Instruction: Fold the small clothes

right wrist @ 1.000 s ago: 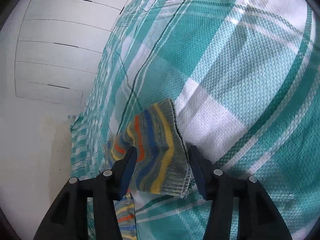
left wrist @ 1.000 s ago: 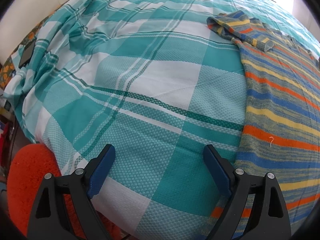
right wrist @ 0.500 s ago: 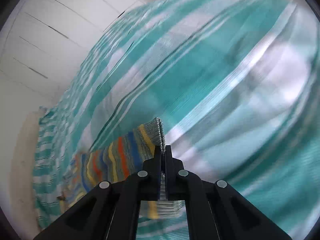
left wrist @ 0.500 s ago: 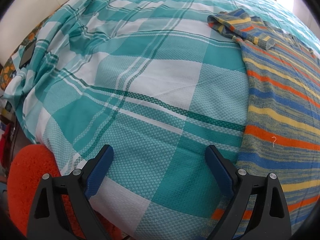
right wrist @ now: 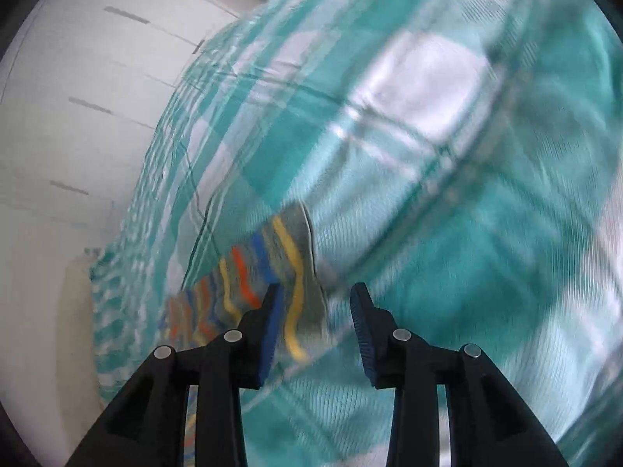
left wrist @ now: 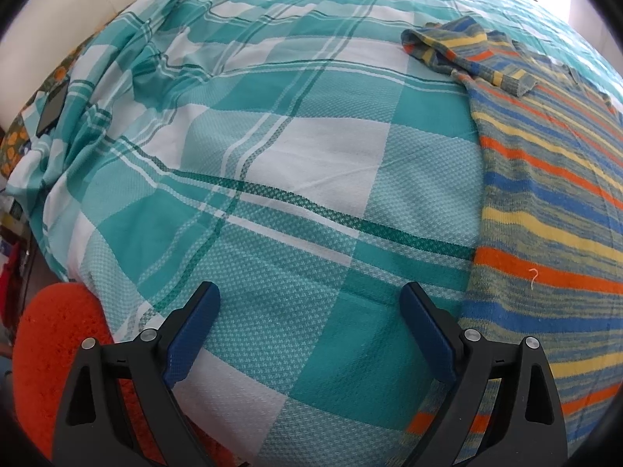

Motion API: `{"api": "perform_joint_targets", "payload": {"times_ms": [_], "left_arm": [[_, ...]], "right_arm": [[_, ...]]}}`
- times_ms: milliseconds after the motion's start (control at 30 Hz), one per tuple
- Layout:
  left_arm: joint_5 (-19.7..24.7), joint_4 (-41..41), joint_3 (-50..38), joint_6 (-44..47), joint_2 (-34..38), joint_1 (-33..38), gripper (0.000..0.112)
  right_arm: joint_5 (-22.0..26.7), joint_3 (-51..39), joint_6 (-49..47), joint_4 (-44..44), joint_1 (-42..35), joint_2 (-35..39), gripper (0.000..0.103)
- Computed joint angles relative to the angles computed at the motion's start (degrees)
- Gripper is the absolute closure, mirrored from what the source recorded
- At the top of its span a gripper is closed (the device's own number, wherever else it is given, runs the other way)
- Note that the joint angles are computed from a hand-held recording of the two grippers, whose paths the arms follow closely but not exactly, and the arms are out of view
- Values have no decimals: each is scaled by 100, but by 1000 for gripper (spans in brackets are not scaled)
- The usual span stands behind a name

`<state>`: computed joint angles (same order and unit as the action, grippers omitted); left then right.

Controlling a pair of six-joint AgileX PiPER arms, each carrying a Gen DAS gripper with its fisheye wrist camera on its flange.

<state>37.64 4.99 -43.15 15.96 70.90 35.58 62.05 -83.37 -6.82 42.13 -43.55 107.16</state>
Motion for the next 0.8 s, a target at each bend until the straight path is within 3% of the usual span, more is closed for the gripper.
{"api": "perform_joint_targets", "payload": {"times_ms": [100, 200, 233, 267, 367, 500, 667, 733, 800], "left_arm": [[-27, 64, 22, -67, -13, -42, 18], [16, -30, -1, 65, -17, 20, 17], [39, -49, -9, 89, -23, 31, 17], [67, -81, -26, 134, -21, 52, 17], [128, -180, -62, 260, -13, 114, 17], [39, 6, -25, 36, 24, 1, 16], [131, -143, -93, 185, 66, 65, 15], [170, -170, -122, 203, 77, 72, 15], [238, 45, -167, 48, 31, -36, 16]], "right_arm": [[156, 638, -107, 633, -138, -57, 66], [-339, 1365, -618, 1588, -72, -90, 67], [-336, 1464, -803, 1863, -76, -16, 73], [-437, 1492, -792, 1909, 24, 19, 97], [-1379, 1848, -387, 1232, 276, -656, 97], [-1970, 1957, 582, -117, 900, -1139, 97], [-2095, 2046, 390, 128, 853, -964, 97], [-2069, 1978, 544, -180, 790, -1070, 97], [-2098, 1812, 1205, -1104, 737, -1227, 96]]}}
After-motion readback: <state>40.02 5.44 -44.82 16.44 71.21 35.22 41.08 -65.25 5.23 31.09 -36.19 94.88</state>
